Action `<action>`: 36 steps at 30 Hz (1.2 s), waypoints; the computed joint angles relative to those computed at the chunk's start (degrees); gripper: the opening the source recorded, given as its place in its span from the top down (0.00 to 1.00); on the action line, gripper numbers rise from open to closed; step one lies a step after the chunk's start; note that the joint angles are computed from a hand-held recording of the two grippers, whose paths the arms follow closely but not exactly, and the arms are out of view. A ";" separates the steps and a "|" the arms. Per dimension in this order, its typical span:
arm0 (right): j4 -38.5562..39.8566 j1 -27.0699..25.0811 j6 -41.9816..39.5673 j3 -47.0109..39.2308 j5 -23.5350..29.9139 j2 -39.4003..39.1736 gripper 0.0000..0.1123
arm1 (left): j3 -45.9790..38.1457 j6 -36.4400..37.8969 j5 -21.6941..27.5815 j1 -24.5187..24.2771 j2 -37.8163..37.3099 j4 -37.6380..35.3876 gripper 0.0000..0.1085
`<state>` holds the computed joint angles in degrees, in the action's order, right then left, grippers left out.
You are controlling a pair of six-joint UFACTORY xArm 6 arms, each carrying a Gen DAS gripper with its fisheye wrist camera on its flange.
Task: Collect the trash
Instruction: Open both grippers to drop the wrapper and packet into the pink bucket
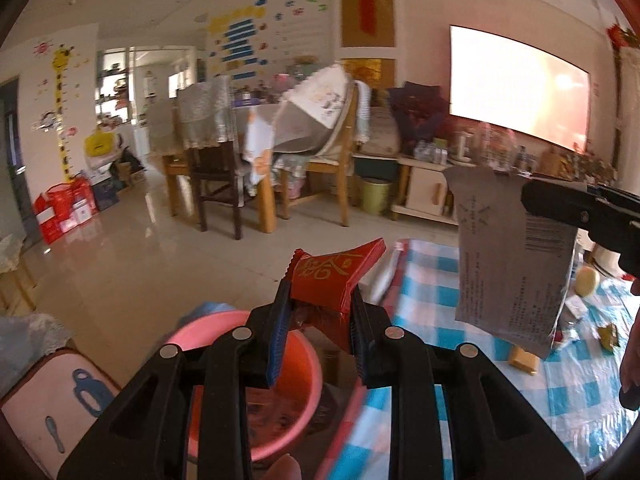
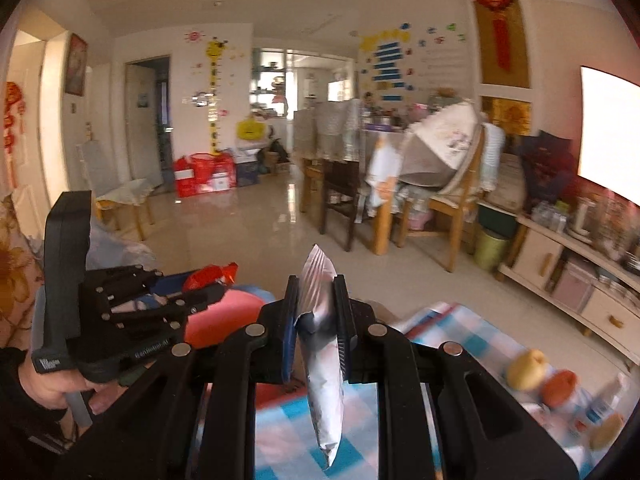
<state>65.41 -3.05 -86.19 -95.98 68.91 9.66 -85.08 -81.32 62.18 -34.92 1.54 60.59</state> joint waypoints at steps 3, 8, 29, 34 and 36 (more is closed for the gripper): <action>-0.10 4.13 0.91 0.89 -0.77 -0.70 0.84 | 4.49 -1.28 0.47 2.08 -4.14 -0.05 0.74; -0.80 10.35 3.54 0.59 -1.74 -0.21 0.84 | 11.13 -2.94 -0.14 6.00 -10.31 -0.46 0.74; -6.50 20.92 11.03 -1.37 -9.23 9.71 0.84 | 25.27 -1.96 -18.37 19.70 -10.68 -9.81 0.73; -7.49 21.36 11.03 -1.06 -10.47 11.88 0.84 | 25.39 -1.67 -19.65 20.12 -8.14 -10.15 0.73; -7.68 21.49 11.31 -1.53 -10.66 12.88 0.84 | 25.41 -1.94 -19.89 20.33 -7.53 -10.33 0.73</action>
